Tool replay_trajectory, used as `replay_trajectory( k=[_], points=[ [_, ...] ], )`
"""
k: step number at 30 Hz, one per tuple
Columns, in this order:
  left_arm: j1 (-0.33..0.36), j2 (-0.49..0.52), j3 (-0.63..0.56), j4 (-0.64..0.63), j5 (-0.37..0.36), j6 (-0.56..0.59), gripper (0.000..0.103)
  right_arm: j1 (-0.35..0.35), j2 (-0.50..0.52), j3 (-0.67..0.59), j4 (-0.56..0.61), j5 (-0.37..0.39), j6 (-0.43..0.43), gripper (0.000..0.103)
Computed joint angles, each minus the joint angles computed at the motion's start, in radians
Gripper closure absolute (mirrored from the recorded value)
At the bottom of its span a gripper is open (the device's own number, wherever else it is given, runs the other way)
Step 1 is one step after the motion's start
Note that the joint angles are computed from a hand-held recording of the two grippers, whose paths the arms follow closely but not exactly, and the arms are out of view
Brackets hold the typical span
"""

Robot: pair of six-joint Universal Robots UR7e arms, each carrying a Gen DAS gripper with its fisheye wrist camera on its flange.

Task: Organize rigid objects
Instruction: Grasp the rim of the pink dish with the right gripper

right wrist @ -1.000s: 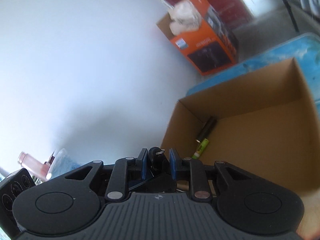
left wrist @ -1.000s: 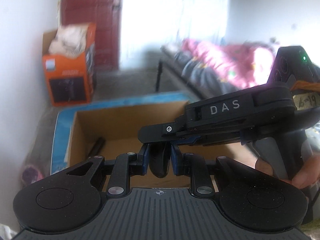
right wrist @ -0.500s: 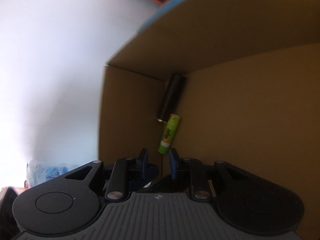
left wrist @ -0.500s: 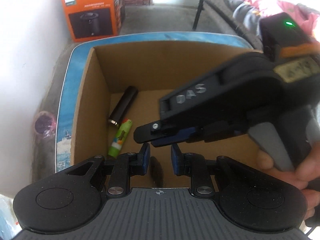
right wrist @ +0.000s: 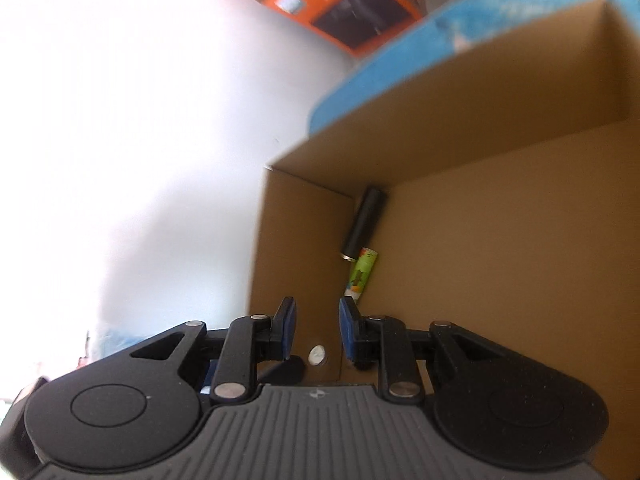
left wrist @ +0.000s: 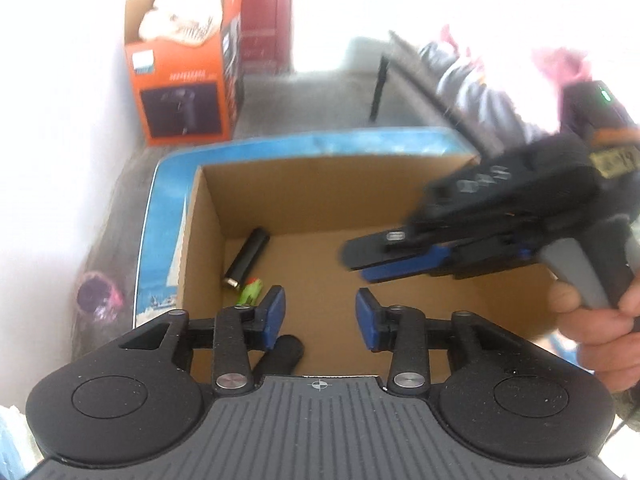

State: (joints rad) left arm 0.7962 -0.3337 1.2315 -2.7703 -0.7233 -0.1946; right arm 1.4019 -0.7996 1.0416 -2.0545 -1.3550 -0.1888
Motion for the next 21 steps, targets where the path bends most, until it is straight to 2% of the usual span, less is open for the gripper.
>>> replay_trajectory(
  k=[6,10,15,18,21],
  points=[
    [-0.065,-0.058,0.180,-0.260,-0.035,0.062,0.047,-0.062,-0.271,0.339,-0.206,0.118,-0.110,0.077],
    [-0.096,-0.059,0.266,-0.359,-0.061,0.056,0.040,-0.121,-0.429,0.580,-0.371,0.157,-0.181,0.077],
    [-0.110,-0.042,0.334,-0.358,-0.109,0.014,0.027,-0.181,-0.539,0.791,-0.509,0.115,-0.207,0.077],
    [-0.100,-0.027,0.346,-0.315,-0.144,-0.029,0.026,-0.198,-0.556,0.877,-0.612,0.051,-0.204,0.077],
    [-0.098,-0.007,0.343,-0.246,-0.163,-0.054,0.026,-0.196,-0.546,0.920,-0.664,-0.005,-0.209,0.077]
  ],
)
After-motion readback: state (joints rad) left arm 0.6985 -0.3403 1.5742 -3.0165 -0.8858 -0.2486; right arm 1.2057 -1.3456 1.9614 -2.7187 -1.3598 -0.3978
